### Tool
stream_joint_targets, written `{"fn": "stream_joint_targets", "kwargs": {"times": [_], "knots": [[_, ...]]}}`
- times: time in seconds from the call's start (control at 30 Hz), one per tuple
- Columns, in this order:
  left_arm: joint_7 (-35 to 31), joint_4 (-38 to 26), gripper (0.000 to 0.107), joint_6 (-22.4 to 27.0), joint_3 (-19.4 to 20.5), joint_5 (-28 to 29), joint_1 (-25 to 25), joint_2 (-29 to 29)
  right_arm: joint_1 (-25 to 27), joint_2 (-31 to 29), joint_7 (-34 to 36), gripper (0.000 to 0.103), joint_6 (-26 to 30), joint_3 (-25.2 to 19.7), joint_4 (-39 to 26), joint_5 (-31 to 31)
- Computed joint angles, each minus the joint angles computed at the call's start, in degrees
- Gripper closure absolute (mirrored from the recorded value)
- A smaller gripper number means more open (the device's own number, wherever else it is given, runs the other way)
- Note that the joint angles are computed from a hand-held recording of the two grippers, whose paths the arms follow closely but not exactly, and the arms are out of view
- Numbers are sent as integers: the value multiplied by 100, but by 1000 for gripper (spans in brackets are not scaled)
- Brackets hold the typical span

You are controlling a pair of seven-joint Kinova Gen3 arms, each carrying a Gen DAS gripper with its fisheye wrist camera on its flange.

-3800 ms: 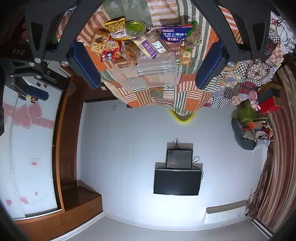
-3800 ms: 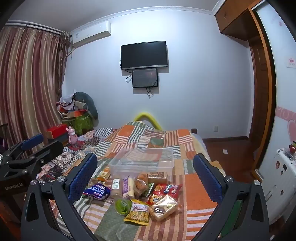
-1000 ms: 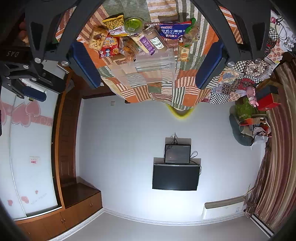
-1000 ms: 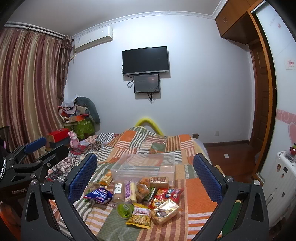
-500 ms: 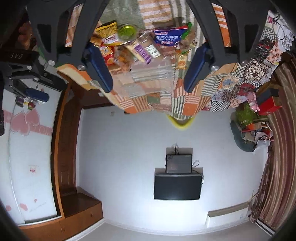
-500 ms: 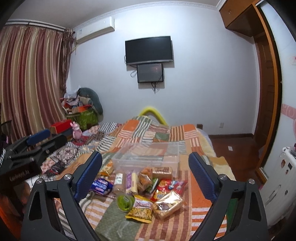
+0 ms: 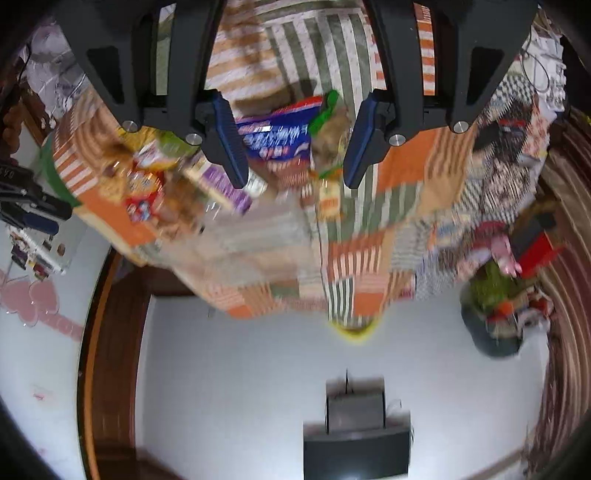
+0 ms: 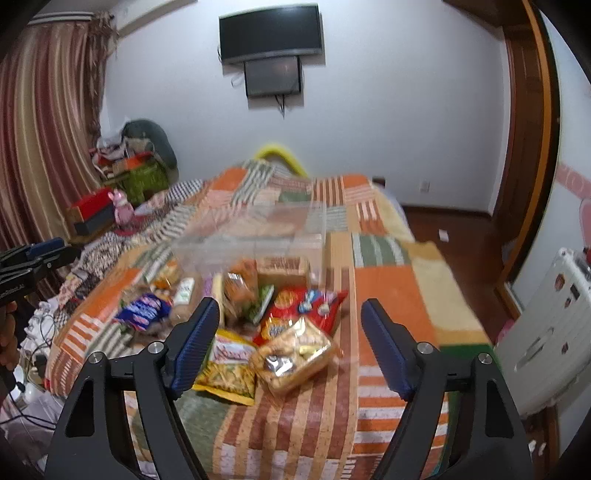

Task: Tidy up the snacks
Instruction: 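Grasp the blue snack bag with the left tool while the right tool grasps the clear puff bag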

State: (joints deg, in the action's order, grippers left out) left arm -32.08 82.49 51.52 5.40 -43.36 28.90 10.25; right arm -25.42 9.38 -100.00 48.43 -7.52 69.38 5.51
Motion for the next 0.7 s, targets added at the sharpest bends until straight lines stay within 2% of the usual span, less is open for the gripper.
{"fn": "stream_joint_targets", "kwargs": {"times": [0.27,0.4,0.47,0.7], "knots": [[-954,-164,53,-170,-86,1239,-483,469,62,477,164,30,671,39,-451,-250],[-1321,-310,43,-224,-172,1732,-603,693,157,706,306,30,992,51,-705,-502],[-1501,-340,43,-307,-179,1981,-670,747,134,793,294,30,1096,80,-804,-516],[-1888,-500,42,-537,-290,2305,-640,969,171,918,310,29,1224,118,-893,-618]]}}
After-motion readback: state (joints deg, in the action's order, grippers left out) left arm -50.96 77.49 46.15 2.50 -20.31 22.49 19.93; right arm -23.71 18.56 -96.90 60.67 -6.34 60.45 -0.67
